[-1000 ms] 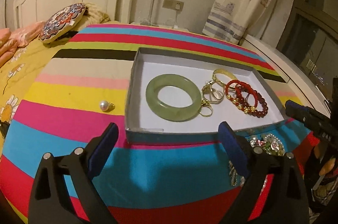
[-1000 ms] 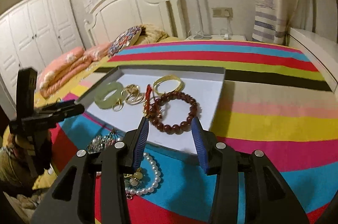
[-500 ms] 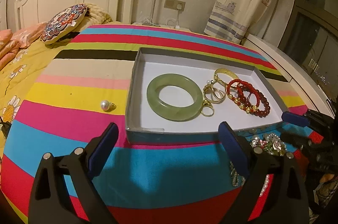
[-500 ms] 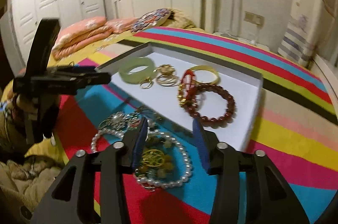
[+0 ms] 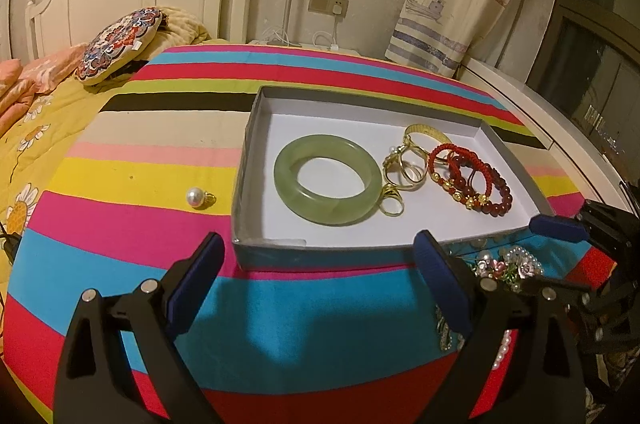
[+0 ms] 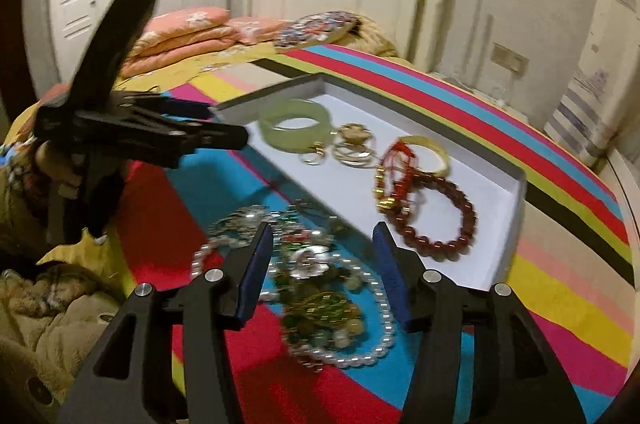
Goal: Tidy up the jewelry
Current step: 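Withdraw both tools from the tray toward the jewelry pile on the blanket, then close the left tool on the silver pearl brooch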
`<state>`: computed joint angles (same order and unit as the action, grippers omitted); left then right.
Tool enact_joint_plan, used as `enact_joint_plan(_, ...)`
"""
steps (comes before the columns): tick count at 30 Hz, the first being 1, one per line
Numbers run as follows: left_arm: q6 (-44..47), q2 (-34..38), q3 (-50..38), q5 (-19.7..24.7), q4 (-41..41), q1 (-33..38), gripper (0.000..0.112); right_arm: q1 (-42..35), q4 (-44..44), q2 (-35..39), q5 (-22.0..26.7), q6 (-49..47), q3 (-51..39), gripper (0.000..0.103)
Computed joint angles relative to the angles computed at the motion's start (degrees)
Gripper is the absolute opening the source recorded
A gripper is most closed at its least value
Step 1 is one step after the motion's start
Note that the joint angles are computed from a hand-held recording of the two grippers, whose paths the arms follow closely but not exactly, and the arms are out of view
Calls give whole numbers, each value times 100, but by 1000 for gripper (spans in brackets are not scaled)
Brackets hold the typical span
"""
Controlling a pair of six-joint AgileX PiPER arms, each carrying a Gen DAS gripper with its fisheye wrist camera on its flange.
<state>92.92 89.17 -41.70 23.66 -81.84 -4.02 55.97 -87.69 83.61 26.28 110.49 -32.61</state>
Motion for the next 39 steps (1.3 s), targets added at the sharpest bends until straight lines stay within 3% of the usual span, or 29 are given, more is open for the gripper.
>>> enact_joint_plan(4,7,5,-1,0,-3,0,94,10,472,180,-26,-620,-156,49)
enact_joint_plan(12,150,12,28,53,-60,2,94,-437,1121,439,-612,-1674,-450,24)
enact_joint_plan(16,307,-45,82,139,-98,29,94,-192,705,283,-356,-1245,-312,22)
enact_joint_plan(20,500,-143,175,550,-179,284,94,-8,-157,-369,-71,-24,100,22)
enact_joint_plan(24,650,-459,468,597,-111,228,94,330,-280,-1122,346,253,421,22)
enact_joint_plan(28,777,-778,768,248,21,-287,94,922,154,-1583,1065,-26,512,22)
enact_joint_plan(30,956,-871,868,-282,-97,-824,94,1141,292,-1795,1339,-98,580,22)
enact_joint_plan(32,904,-809,840,-572,-22,-1166,85,1406,386,-1929,1670,-44,661,22)
enact_joint_plan(34,262,-674,710,-803,571,-1454,76,1586,424,-2105,1862,75,797,22)
enact_joint_plan(39,-1507,-316,398,-1206,2106,-1964,75,1753,349,-2403,2148,526,1159,22)
